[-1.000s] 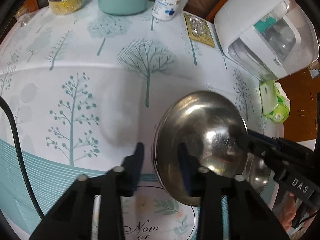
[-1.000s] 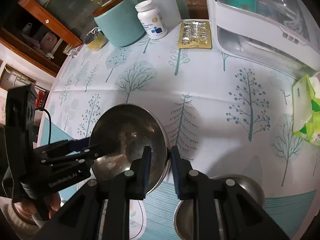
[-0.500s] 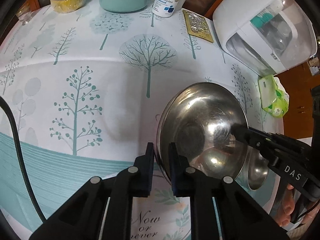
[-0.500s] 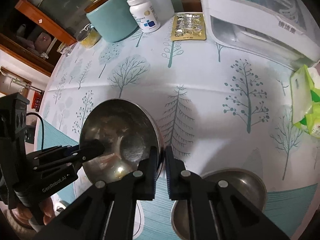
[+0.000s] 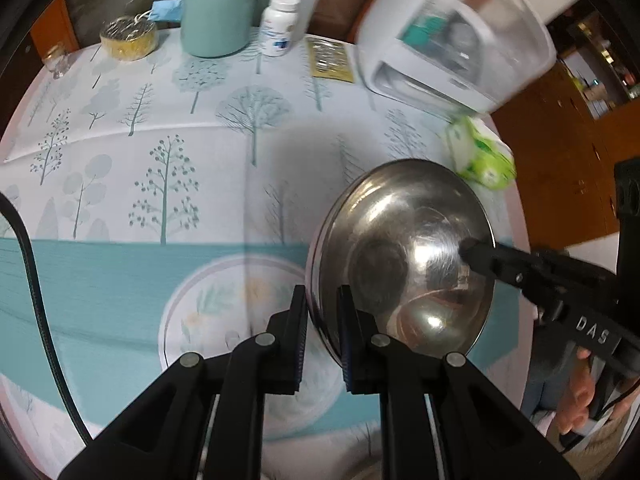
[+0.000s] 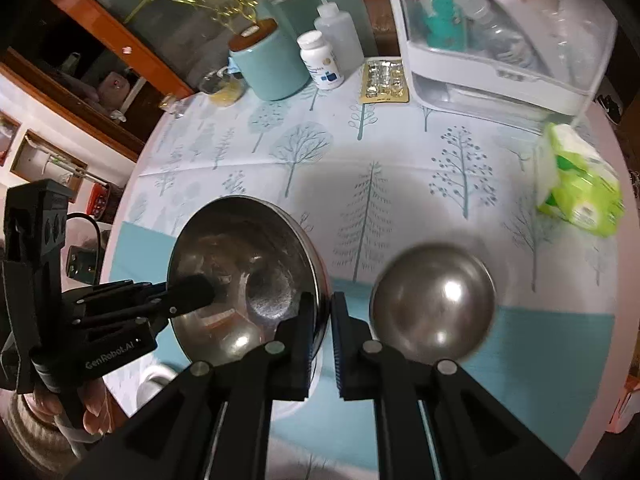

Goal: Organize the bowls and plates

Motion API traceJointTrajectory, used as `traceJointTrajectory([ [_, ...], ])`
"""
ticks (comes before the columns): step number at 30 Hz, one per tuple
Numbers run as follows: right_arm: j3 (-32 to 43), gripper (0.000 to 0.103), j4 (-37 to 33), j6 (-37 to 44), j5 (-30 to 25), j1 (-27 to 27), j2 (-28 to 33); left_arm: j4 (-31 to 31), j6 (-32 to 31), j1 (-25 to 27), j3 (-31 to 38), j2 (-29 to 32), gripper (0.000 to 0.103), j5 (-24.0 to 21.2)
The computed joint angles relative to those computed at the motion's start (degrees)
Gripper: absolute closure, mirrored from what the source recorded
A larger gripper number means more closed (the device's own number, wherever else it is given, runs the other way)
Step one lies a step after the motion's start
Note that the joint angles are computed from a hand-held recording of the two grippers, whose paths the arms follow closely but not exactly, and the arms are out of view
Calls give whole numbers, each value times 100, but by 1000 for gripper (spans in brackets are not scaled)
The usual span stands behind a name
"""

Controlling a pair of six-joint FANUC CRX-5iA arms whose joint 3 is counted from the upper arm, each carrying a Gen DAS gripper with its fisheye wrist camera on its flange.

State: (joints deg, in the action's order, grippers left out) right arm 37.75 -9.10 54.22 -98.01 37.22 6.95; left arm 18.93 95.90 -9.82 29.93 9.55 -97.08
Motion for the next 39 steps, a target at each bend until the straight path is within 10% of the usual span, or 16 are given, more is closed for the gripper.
traceJointTrajectory([
  [24, -2658, 93, 1124, -2828, -157, 3386, -3048, -89, 964, -1260, -2479, -2631, 90, -342],
  [39, -4003, 93, 1091, -4290, 33, 4492, -3838, -475, 1201, -2018, -3411, -2903, 89, -29],
])
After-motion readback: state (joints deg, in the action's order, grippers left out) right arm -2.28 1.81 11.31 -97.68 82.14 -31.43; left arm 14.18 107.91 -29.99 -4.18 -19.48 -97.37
